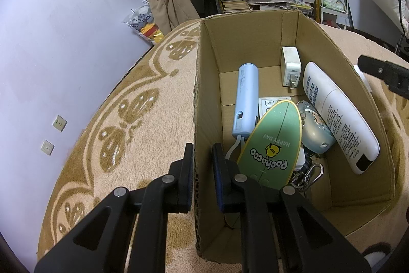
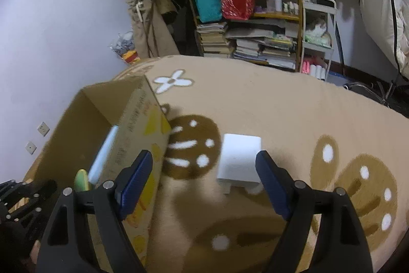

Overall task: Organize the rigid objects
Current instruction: 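Carry the TV remote into the box and open the right tool, then move the right tool to the white charger block and grasp it, then carry the charger block into the box and open the right tool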

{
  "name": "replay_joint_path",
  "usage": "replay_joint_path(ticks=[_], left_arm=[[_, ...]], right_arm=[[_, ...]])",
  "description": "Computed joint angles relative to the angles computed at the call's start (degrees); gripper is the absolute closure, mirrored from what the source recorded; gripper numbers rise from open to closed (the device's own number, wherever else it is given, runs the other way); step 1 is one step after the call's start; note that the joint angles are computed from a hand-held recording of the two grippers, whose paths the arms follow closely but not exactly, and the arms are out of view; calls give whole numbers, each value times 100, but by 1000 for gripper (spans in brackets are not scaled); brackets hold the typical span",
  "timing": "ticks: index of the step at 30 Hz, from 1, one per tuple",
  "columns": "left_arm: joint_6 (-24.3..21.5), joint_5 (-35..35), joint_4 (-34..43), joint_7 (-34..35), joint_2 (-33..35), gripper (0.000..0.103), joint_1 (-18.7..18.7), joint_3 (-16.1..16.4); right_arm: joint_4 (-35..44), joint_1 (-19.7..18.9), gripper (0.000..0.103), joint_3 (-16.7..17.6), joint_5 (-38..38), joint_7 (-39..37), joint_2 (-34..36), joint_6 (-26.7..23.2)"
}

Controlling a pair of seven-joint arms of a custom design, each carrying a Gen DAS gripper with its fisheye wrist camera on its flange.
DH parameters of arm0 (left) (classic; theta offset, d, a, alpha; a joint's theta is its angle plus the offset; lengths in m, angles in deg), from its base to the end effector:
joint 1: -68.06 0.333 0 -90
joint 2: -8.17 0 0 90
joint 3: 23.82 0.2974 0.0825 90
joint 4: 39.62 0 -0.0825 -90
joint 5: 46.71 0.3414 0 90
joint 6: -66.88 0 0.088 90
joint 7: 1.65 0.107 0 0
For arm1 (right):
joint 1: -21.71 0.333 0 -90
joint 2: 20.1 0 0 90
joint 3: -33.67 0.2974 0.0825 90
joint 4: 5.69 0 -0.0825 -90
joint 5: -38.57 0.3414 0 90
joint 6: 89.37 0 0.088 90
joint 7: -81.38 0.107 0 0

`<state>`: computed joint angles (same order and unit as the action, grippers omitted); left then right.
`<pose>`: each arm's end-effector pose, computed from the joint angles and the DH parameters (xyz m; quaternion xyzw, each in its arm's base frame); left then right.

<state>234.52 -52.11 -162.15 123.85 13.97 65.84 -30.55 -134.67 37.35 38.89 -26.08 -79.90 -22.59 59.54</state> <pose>0.5610 -0.0806 0.4466 -0.4030 0.8507 -0.2026 0.2698 0.4685 0.1983 0.4222 -0.4112 0.8207 -0.2848 0.2761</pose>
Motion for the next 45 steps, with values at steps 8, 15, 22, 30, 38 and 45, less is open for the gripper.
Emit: replay_joint_path(ticks=[8,15,22,30,38,45], left_arm=[[13,46,-5,-25,-3,89,-8,11],[34,103,-19,-62,-6,89,-12,22],[47,141,-34,-90,-12,89,-15,23],[49,144,-35,-92,-13,89,-12,21],[50,138,-35,-92,-12,89,-12,19],[45,117,-31,-74,-11,89,-10,14]], right_arm=[[-106,-161,16,-168,442,-362,162,297],[-185,-244,29,-298,845,-468,437,553],[-127,-138,47,-334,966,-577,551,366],[-187,-75,47,-274,610,-133,266,163],[-1,-141,48,-73,-200,386,-53,247],[500,6,47,92,-1003,735,-48,175]])
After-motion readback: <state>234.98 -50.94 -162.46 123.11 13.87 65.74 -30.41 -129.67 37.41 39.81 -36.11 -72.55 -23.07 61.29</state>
